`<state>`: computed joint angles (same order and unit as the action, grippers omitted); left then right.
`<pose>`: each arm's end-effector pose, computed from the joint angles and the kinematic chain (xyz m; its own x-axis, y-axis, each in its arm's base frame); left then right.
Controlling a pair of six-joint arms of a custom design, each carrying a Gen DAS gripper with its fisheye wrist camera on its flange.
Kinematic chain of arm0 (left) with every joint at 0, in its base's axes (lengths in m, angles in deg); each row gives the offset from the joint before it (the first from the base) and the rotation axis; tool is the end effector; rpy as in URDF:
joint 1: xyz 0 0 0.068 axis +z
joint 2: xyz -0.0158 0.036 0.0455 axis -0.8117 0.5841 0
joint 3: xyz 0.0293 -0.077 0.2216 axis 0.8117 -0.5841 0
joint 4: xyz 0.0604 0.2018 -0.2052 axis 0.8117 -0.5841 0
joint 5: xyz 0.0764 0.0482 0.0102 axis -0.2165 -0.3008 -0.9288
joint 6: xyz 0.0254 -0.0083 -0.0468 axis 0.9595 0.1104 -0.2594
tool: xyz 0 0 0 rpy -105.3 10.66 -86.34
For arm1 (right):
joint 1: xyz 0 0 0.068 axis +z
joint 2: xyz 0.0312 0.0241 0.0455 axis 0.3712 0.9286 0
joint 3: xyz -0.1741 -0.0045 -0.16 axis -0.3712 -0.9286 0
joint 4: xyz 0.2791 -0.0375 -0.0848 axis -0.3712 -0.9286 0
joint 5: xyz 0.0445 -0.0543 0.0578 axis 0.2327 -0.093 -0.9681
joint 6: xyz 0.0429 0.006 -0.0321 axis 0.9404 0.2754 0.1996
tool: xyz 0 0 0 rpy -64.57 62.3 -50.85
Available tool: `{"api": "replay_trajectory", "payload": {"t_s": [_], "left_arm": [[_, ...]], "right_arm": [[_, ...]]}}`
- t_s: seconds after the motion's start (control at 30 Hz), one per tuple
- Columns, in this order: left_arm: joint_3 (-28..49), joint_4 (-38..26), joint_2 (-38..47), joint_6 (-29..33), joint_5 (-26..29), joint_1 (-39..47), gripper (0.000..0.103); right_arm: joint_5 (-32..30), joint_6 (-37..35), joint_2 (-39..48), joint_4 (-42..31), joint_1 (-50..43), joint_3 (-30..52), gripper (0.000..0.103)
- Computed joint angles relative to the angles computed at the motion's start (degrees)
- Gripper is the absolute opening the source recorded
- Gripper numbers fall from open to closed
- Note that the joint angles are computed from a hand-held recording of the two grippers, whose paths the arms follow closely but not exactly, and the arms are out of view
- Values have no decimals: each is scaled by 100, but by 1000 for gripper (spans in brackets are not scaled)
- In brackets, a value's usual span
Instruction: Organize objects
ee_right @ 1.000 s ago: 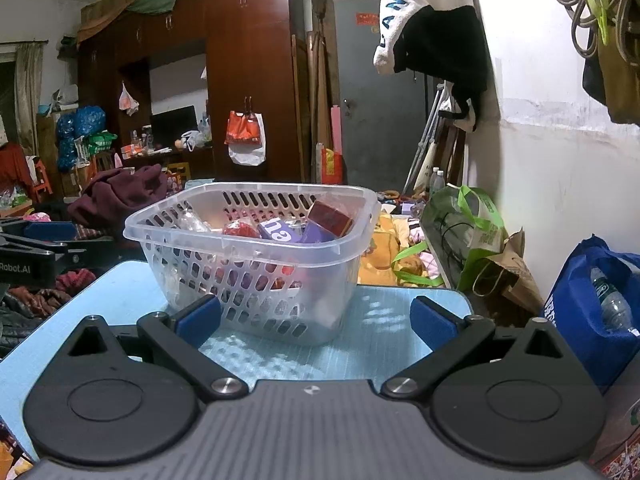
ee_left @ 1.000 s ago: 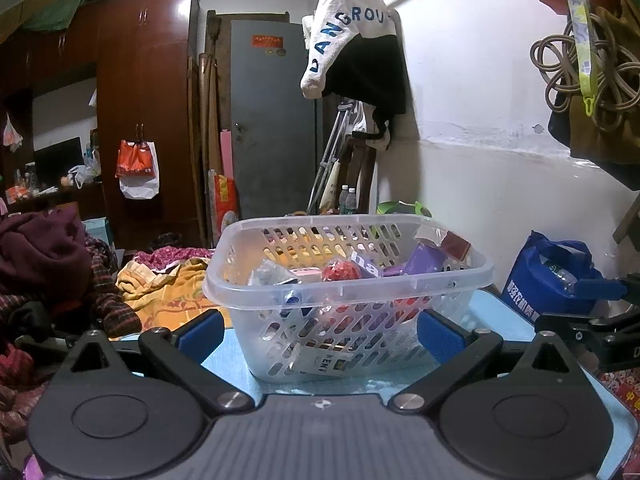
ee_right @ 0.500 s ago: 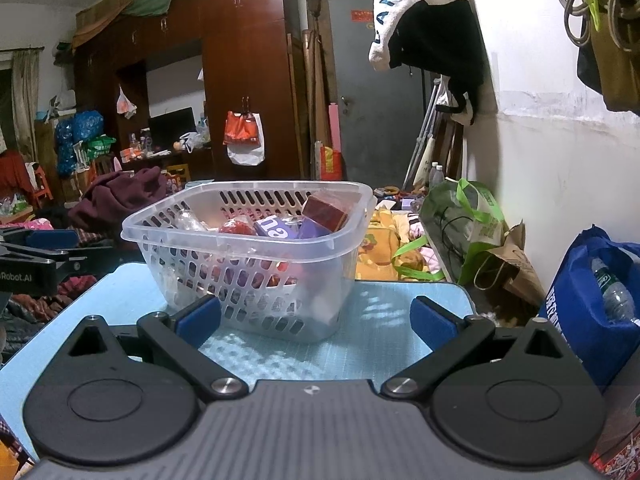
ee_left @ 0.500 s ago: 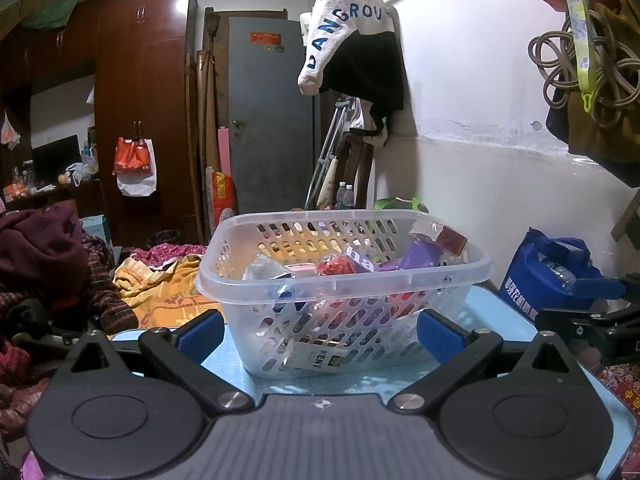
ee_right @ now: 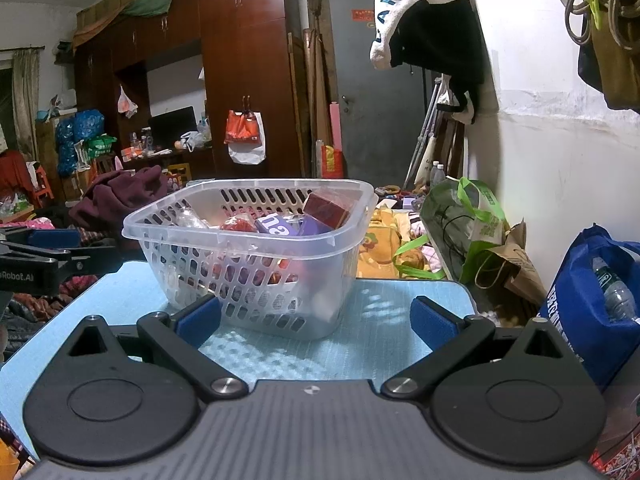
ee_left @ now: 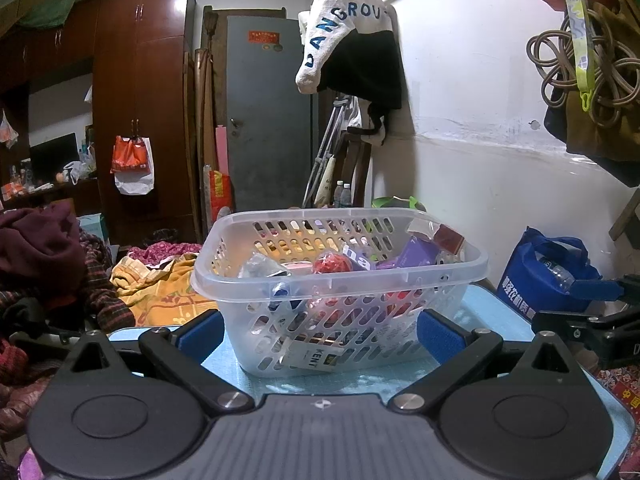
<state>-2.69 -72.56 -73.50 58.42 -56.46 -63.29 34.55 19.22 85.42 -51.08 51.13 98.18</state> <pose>0.1530 -0.0175 0.2101 -0.3913 -0.0181 -0.9201 -0.0484 0.9988 0.0010 0.2024 0.1156 0.1936 -0.3767 -0.1568 -0.9130 -0.5090 0.8585 0.0626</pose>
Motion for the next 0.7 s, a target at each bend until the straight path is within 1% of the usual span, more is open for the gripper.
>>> {"api": "replay_trajectory", "payload": {"t_s": [0.33,0.53,0.7], "left_arm": [[11,43,75,-56,-76,-124,103],[29,38,107,-77,-54,-112,103],[42,54,156,-120,-14,-100,103]], "right_arm": [[58,-9,-104,-43,82,-45,103],[-142,20,-195,-146,9,-56,103],[-108,9,-230,-153,42,-62,103]]}}
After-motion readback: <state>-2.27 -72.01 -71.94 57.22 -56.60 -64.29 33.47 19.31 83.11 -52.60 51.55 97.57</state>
